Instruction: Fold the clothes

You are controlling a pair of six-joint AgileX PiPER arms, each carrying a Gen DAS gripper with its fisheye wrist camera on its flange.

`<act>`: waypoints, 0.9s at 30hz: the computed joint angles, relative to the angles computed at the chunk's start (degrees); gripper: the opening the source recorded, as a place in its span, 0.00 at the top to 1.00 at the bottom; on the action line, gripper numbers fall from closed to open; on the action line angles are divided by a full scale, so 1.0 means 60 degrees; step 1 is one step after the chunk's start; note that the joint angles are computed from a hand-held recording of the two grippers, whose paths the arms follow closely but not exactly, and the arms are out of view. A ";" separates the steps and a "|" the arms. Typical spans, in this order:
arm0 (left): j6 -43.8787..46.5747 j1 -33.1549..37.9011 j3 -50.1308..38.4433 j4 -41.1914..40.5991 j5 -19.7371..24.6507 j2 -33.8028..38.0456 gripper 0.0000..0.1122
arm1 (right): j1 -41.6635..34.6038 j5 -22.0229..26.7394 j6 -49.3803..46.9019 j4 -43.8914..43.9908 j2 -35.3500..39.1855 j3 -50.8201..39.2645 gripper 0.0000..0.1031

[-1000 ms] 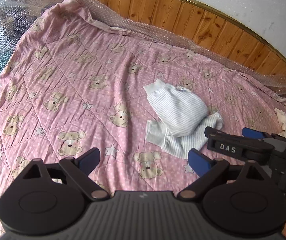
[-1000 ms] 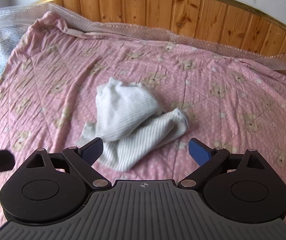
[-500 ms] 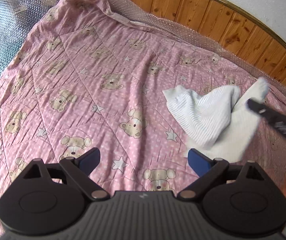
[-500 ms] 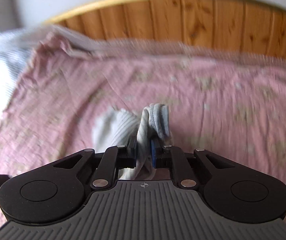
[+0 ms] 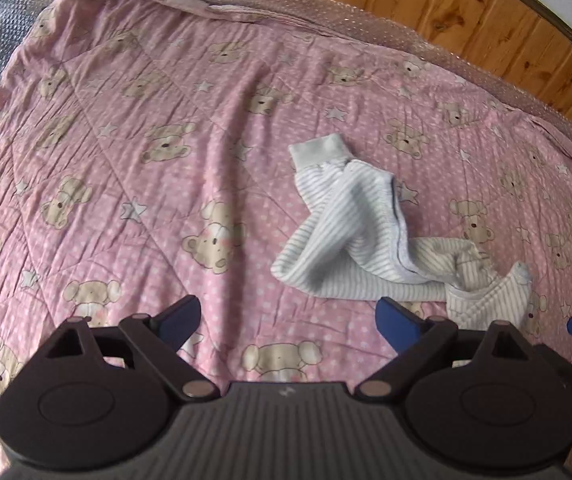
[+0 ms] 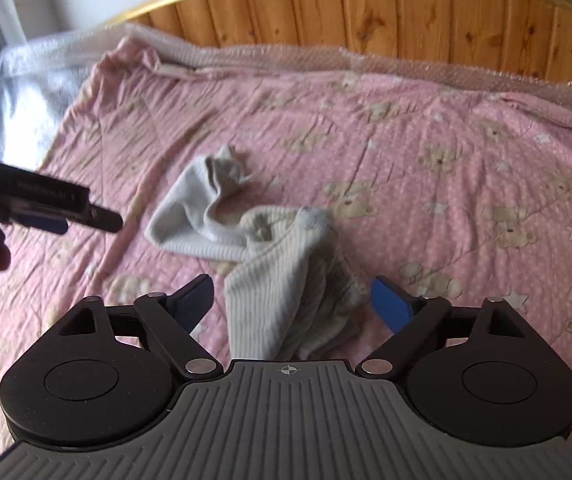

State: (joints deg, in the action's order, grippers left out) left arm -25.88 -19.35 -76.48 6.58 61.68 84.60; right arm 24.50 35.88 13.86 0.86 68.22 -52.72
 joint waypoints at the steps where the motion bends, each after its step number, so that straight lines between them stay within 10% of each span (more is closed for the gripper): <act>1: -0.0094 -0.0167 -0.0138 0.0035 -0.0029 0.0161 0.14 | -0.0262 -0.0156 -0.0097 0.0257 0.0215 -0.0079 0.15; 5: -0.0618 -0.0599 -0.0647 0.0371 0.0058 0.0612 0.14 | -0.1317 0.0098 -0.1737 0.2377 0.2023 -0.0814 0.25; 7: -0.0624 -0.0553 -0.0846 0.0531 0.0174 0.0577 0.14 | -0.1239 0.0055 -0.2232 0.2527 0.2559 -0.0968 0.74; 9: -0.0695 -0.0432 -0.0862 0.0757 0.0044 0.0305 0.17 | -0.0488 -0.0634 -0.2173 0.1557 0.2151 -0.0794 0.89; 13: -0.0137 0.0180 -0.0800 0.0655 -0.0361 -0.0139 0.13 | 0.1558 -0.1352 -0.4712 0.1538 0.0948 -0.0355 0.86; 15: 0.0486 0.0326 -0.0736 0.0447 -0.0287 0.0009 0.13 | 0.2336 -0.0861 -0.5199 0.1538 0.1080 -0.0232 0.48; 21: 0.2025 -0.0546 0.0516 -0.0132 -0.0944 -0.0263 0.13 | 0.2149 -0.0506 -0.1678 0.0970 -0.0420 0.1207 0.20; 27: 0.0249 -0.3007 0.1619 0.3032 -0.1863 0.0810 0.13 | 0.1319 0.0121 0.1407 -0.0084 -0.1022 0.1876 0.20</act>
State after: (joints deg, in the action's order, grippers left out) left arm -24.39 -37.40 -66.77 24.77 50.50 89.46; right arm 32.41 36.61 22.30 0.36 62.09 -41.47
